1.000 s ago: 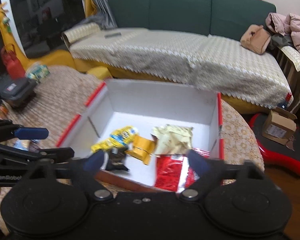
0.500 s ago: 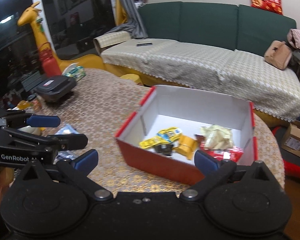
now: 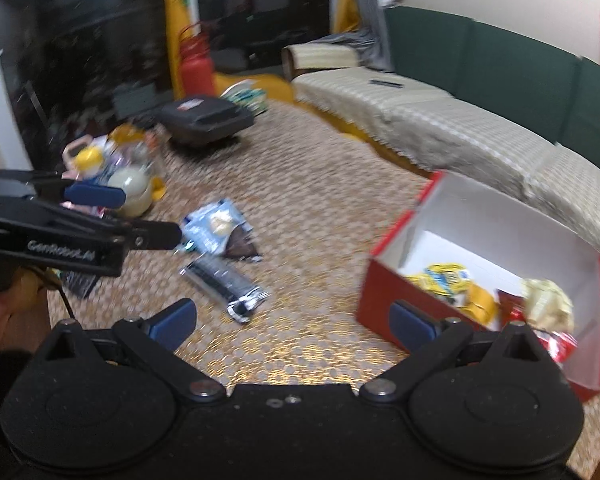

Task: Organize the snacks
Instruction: 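Move both tools back to the silver wafer bar and chocolate packet, then grasp the silver wafer bar with right tool while left tool grasps brown chocolate packet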

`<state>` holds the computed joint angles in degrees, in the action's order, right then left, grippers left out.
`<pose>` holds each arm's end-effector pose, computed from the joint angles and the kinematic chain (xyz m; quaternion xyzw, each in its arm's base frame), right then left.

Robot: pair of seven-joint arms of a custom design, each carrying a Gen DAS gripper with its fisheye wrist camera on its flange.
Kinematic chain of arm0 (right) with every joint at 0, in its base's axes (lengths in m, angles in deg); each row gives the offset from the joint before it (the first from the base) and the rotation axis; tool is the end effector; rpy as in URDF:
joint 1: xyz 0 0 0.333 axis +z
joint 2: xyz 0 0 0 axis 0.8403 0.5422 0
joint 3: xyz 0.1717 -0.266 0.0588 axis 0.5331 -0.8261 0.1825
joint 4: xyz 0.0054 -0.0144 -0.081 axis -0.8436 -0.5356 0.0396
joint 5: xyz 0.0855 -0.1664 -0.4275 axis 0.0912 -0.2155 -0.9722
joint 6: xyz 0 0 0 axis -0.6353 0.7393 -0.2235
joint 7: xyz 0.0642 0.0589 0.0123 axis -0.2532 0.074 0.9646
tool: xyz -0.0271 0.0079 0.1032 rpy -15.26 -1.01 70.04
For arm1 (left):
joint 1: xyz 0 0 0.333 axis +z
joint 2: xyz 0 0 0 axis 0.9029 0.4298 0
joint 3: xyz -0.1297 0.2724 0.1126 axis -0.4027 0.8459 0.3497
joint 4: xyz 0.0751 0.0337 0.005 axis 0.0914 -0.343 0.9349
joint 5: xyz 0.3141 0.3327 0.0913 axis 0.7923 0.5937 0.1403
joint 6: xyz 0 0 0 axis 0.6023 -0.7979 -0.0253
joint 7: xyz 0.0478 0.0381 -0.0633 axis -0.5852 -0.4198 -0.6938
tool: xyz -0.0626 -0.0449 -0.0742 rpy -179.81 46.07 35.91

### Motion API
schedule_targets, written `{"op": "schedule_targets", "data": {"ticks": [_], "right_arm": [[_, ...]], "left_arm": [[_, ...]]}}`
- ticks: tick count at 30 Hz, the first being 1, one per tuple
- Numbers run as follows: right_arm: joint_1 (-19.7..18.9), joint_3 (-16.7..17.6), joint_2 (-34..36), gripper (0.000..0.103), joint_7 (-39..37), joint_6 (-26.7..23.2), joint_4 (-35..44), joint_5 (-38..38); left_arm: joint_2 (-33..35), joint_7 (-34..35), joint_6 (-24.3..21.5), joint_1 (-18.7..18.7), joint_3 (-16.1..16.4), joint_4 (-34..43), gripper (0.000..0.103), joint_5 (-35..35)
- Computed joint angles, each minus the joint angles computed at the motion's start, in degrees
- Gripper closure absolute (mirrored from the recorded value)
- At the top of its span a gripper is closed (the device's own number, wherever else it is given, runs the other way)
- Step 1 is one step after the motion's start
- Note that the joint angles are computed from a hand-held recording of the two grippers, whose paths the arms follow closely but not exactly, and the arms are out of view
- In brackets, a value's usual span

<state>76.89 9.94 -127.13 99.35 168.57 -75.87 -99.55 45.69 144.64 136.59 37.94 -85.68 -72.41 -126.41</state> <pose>0.3568 0.1915 0.4599 -0.6716 0.6428 -0.2245 0.2922 0.4656 -0.1610 0.4312 -0.4425 0.7878 -0.3834 0.1914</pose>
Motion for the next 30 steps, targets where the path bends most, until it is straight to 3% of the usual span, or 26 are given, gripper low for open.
{"op": "schedule_targets", "data": {"ticks": [6,10,13,16,26,30], "right_arm": [[2.06,-0.55,10.63,0.002,-6.33,3.56,4.8,-1.25],[2.65,-1.14,18.45,0.005,-11.62,5.84,8.87,-1.77],[3.12,-2.16,23.95,0.008,-15.71,7.52,11.72,-1.23],[4.57,-4.12,29.38,0.013,-20.52,7.96,14.94,2.23],[4.12,-4.91,39.78,0.025,-33.35,7.05,21.84,12.51],[4.84,-5.48,41.98,0.032,-43.41,6.42,24.07,21.54]], "left_arm": [[4.24,1.06,2.32,-0.01,1.64,1.24,0.015,-2.19],[6.27,5.99,2.86,-0.45,3.06,2.82,0.015,-7.34],[7.8,8.54,1.92,1.4,2.38,3.94,0.015,-9.61],[9.21,9.28,0.11,4.02,1.09,4.88,0.015,-10.44],[11.74,11.79,-5.2,10.77,-3.5,7.17,0.015,-12.06],[11.98,14.0,-8.23,12.21,-3.97,8.05,0.015,-13.42]]}}
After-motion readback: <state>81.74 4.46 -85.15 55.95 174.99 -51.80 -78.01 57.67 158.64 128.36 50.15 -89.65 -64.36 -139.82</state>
